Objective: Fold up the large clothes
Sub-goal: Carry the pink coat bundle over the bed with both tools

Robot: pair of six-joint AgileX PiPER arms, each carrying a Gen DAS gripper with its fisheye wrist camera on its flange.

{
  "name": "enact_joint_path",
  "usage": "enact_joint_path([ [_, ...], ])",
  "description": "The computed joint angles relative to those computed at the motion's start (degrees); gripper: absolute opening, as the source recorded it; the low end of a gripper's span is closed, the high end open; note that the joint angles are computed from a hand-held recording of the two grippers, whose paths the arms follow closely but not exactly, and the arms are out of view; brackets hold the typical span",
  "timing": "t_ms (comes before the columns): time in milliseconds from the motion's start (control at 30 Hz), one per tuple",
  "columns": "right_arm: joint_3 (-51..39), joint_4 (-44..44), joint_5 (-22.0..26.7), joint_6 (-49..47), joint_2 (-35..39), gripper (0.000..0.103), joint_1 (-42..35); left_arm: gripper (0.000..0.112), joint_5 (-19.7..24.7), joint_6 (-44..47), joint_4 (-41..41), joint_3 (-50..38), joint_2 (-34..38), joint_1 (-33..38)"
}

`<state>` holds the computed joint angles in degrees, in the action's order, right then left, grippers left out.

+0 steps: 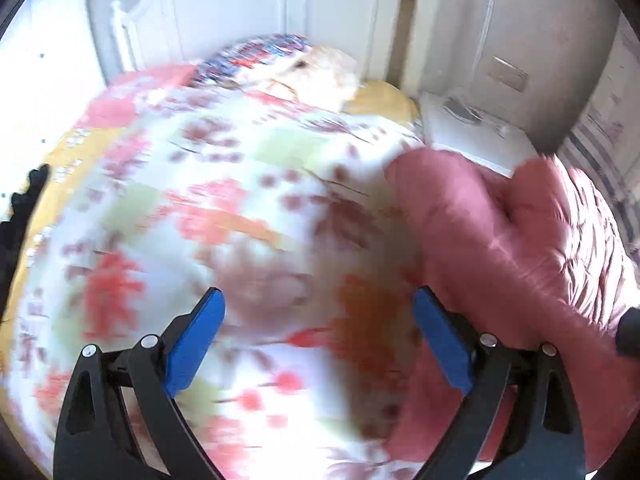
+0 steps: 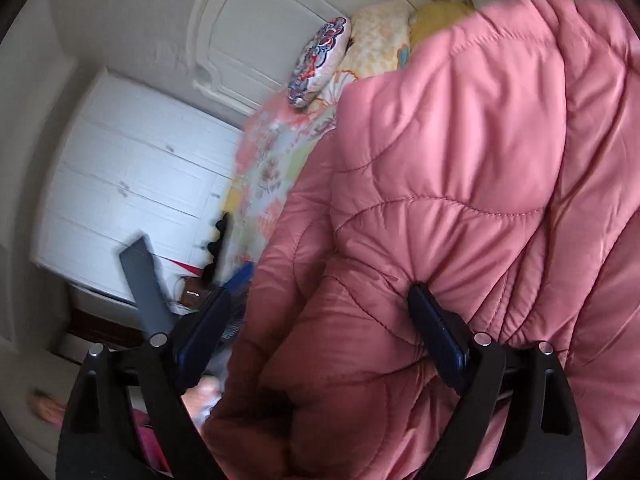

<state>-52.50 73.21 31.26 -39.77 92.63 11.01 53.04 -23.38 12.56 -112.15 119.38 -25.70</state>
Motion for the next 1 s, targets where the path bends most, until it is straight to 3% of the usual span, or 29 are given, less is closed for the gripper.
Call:
enact_joint_path([
  [67,-1.0,-6.2,-4.0,5.3,-0.1,0.087,3.3,0.094,0.1,0.2,-0.4,0.6,-0.8,1.3],
  [133,-0.4,-3.3,-3.7,3.8,0.5,0.087,2.9,0.094,0.6,-0.1,-0.6,0.1,-0.6,2.8],
  [200,-0.5,2.4,1.0,0.6,2.5,0.087,-0.4,0.094,-0.5,-1.3,-0.9,1.9,-2.4,3.6],
  [333,-2.9,2.9,10.6,3.4,4.5,0.087,-5.7,0.094,-7.9,-2.9,-0.6,12.2,-9.6,4.4],
  [400,-3.1,4.0,13.9,3.5,5.0,0.087,-7.8,0.094,-10.5,-3.4,-1.0,15.5,-12.4,3.3],
  [500,-4.0,5.9,21.0,3.0,7.5,0.087,-11.6,0.094,-18.8,0.8,-6.8,24.4,-20.1,0.8],
  [600,-6.2,4.8,25.8,4.9,9.5,0.087,-13.3,0.094,-22.2,2.2,-8.6,28.0,-24.2,-3.4],
  [733,-8.3,2.6,29.1,6.7,10.4,0.087,-14.3,0.095,-20.9,-6.5,4.5,24.6,-21.3,-12.7],
  [833,-8.8,2.9,31.0,5.2,11.3,0.086,-15.2,0.098,-19.6,-13.0,10.8,21.2,-16.9,-15.9],
  [1000,-12.1,-0.1,36.2,5.0,13.1,0.086,-17.2,0.101,-13.8,-14.2,9.9,15.1,-10.6,-14.9],
])
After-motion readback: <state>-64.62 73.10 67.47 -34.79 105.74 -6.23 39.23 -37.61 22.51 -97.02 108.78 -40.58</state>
